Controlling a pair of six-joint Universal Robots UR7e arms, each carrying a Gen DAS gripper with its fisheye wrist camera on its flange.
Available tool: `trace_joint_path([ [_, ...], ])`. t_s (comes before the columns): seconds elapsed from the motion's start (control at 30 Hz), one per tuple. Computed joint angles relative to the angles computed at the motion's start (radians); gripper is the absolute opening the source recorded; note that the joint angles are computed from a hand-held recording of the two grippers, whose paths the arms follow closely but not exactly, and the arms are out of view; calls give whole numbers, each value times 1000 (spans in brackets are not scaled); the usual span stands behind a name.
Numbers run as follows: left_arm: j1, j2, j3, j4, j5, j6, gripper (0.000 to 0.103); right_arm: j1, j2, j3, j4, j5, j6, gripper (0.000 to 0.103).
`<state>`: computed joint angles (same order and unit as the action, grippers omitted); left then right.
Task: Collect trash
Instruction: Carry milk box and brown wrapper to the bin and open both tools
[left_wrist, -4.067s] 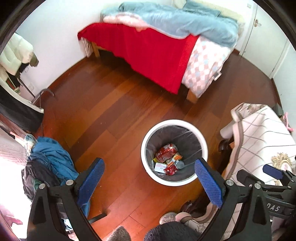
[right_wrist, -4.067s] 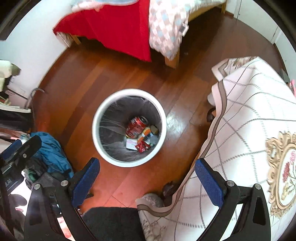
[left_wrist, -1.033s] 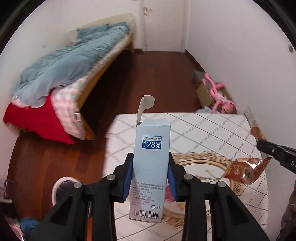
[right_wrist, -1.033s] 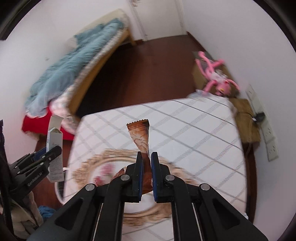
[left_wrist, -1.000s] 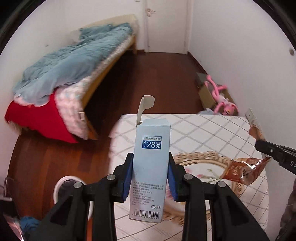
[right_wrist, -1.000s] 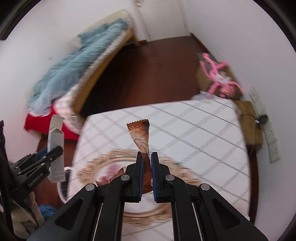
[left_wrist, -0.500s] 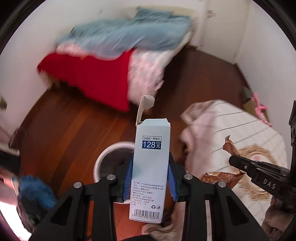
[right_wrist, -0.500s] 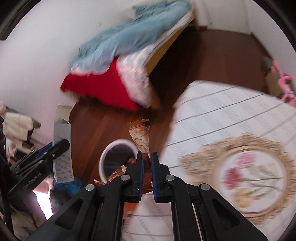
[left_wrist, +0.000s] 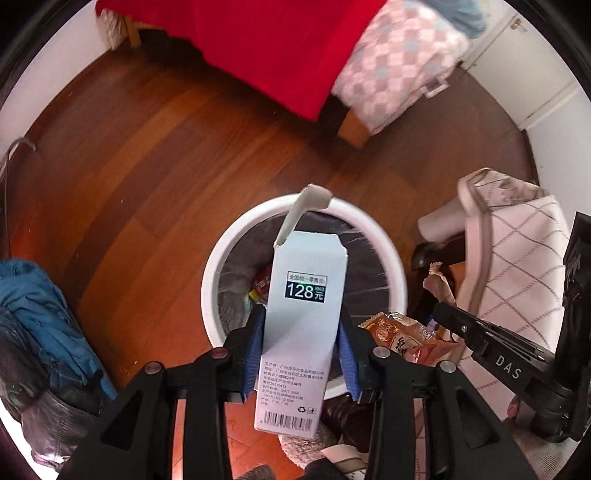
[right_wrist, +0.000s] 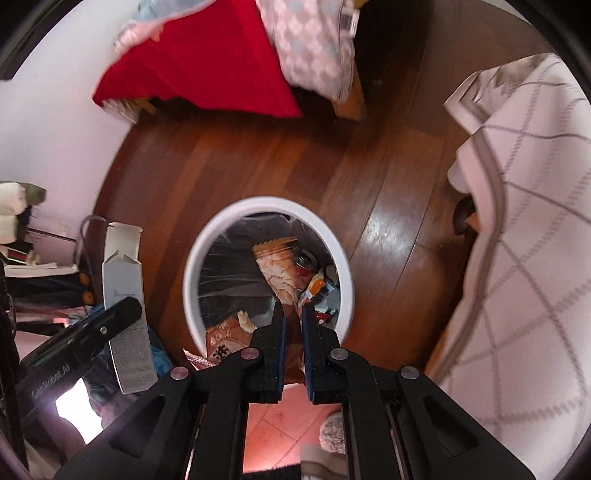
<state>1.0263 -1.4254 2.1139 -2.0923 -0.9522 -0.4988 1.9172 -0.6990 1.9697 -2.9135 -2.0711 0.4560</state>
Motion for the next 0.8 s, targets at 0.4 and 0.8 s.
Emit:
trace_joint_path([
  [0.4,-2,-73,21,80,146,-102,100,-22,77,-97,121,-26,-67,94],
  [0.8,-170,-213,59,305,161,-261,103,117,-30,-52,353,-144,43,103],
])
